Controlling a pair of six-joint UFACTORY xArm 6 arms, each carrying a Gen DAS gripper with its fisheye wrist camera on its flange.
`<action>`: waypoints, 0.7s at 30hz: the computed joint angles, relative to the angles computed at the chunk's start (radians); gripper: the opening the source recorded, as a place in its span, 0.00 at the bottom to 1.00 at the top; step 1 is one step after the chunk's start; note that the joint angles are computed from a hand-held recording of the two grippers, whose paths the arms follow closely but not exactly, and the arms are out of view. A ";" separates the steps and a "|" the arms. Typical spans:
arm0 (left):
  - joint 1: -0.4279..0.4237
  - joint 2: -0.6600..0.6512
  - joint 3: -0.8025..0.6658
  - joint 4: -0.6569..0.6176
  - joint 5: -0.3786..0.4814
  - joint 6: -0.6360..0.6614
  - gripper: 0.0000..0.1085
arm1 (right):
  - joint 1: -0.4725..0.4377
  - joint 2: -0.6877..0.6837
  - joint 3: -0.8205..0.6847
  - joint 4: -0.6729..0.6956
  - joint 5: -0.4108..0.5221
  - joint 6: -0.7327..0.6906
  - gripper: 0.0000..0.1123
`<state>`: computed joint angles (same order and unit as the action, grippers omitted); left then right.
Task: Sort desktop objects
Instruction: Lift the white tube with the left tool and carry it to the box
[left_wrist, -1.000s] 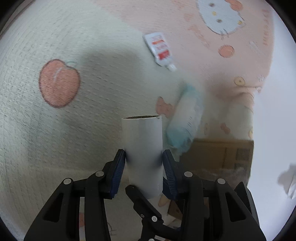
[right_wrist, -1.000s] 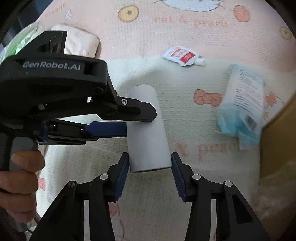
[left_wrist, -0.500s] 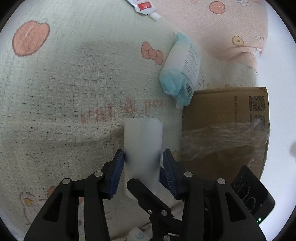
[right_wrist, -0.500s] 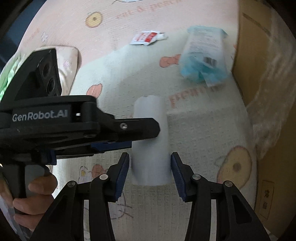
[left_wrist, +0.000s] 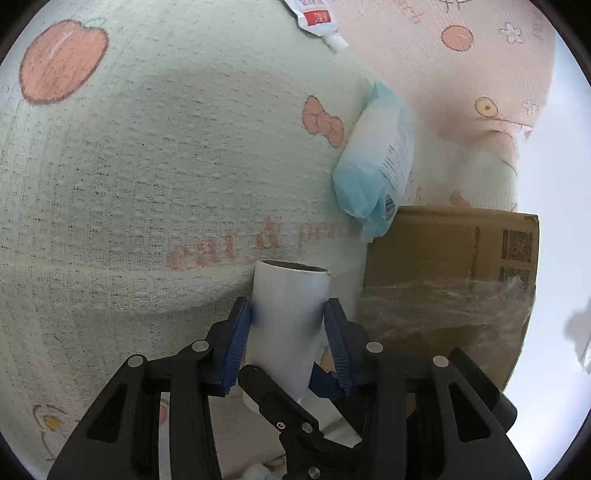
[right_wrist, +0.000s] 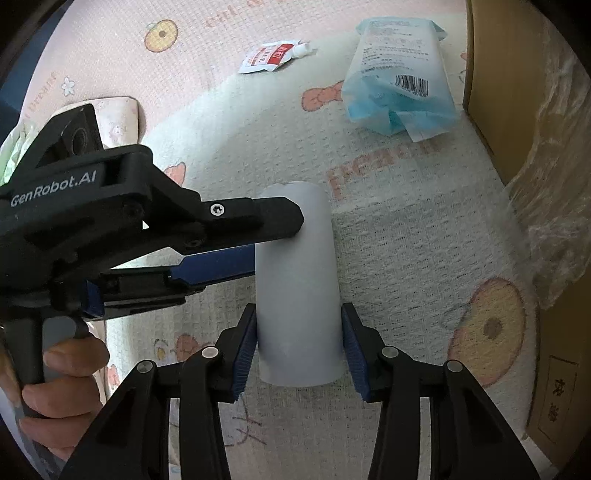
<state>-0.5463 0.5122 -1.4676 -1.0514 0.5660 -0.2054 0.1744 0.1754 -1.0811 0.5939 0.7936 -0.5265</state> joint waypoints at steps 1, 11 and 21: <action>0.001 -0.005 0.005 0.012 0.000 0.001 0.41 | 0.003 0.000 0.000 -0.009 -0.005 -0.001 0.37; -0.020 -0.110 0.037 0.167 -0.071 -0.056 0.41 | -0.003 -0.063 0.000 0.054 -0.031 -0.054 0.36; -0.048 -0.152 -0.093 0.360 -0.073 -0.082 0.41 | -0.002 -0.329 0.157 0.154 -0.123 -0.142 0.36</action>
<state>-0.5946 0.3600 -1.5603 -0.6912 0.4934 -0.2876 0.1727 -0.1537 -0.9243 0.7477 0.6706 -0.6681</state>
